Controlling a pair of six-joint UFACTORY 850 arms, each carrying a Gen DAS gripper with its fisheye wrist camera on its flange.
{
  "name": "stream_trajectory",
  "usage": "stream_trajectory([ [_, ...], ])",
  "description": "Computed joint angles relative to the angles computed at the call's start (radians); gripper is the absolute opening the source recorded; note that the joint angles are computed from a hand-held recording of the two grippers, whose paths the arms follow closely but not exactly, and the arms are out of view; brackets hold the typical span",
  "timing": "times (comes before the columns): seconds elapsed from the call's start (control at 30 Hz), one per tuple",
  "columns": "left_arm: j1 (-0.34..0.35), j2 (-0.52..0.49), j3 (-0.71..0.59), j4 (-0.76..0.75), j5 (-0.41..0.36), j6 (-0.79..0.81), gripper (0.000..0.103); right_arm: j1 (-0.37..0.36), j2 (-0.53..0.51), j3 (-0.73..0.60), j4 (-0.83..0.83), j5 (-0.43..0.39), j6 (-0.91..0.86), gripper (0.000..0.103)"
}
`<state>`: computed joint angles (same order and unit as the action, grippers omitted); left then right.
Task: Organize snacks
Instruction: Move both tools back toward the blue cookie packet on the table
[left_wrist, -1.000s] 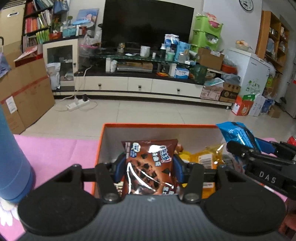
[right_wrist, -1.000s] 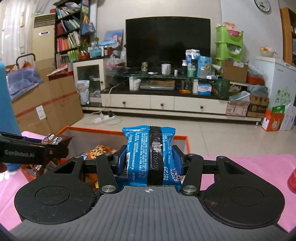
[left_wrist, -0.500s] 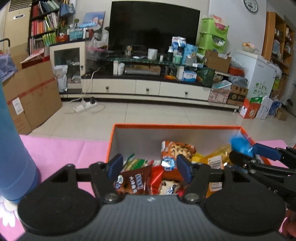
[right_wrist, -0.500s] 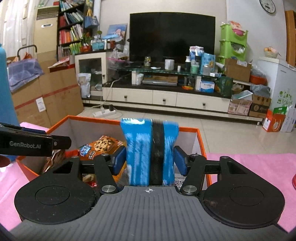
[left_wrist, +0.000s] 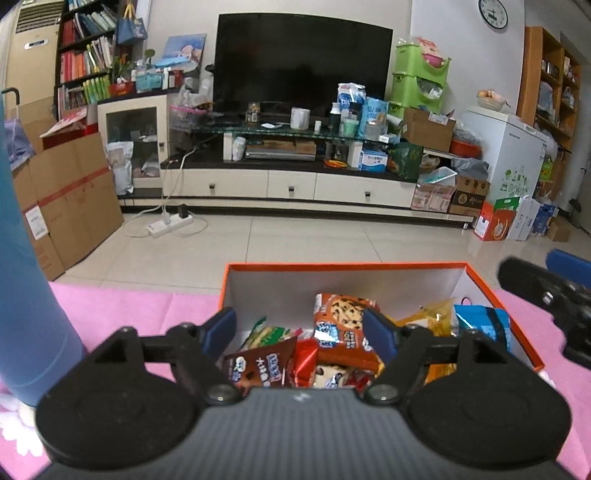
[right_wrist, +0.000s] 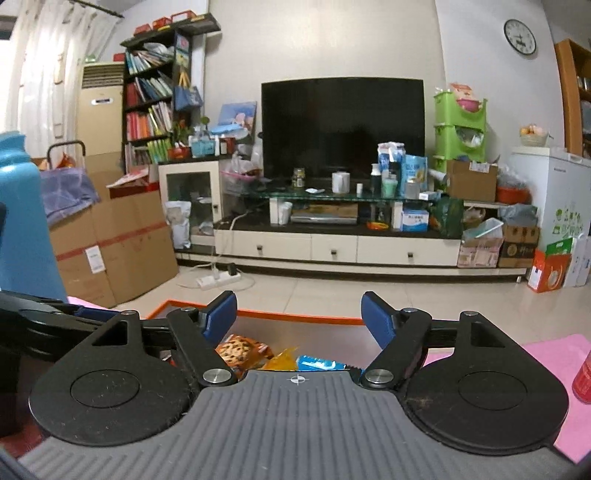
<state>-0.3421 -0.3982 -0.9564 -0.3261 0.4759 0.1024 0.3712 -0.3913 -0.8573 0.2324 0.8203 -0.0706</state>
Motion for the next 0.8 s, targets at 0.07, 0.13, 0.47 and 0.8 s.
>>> stream_trajectory([
  [0.07,-0.001,0.028,0.023,0.01,-0.006,-0.003,0.075,-0.002,0.032,0.033,-0.016,-0.015,0.032,0.064],
  [0.13,-0.004,0.067,0.058,0.034,-0.017,-0.015,0.075,-0.004,0.074,0.084,-0.021,-0.021,0.065,0.065],
  [0.47,-0.087,0.186,0.323,-0.057,0.007,0.088,0.077,-0.06,0.212,0.383,-0.138,-0.028,0.257,0.07],
  [0.8,-0.061,0.026,0.148,-0.08,-0.107,0.038,0.077,-0.203,0.22,0.45,-0.397,0.007,0.493,0.073],
])
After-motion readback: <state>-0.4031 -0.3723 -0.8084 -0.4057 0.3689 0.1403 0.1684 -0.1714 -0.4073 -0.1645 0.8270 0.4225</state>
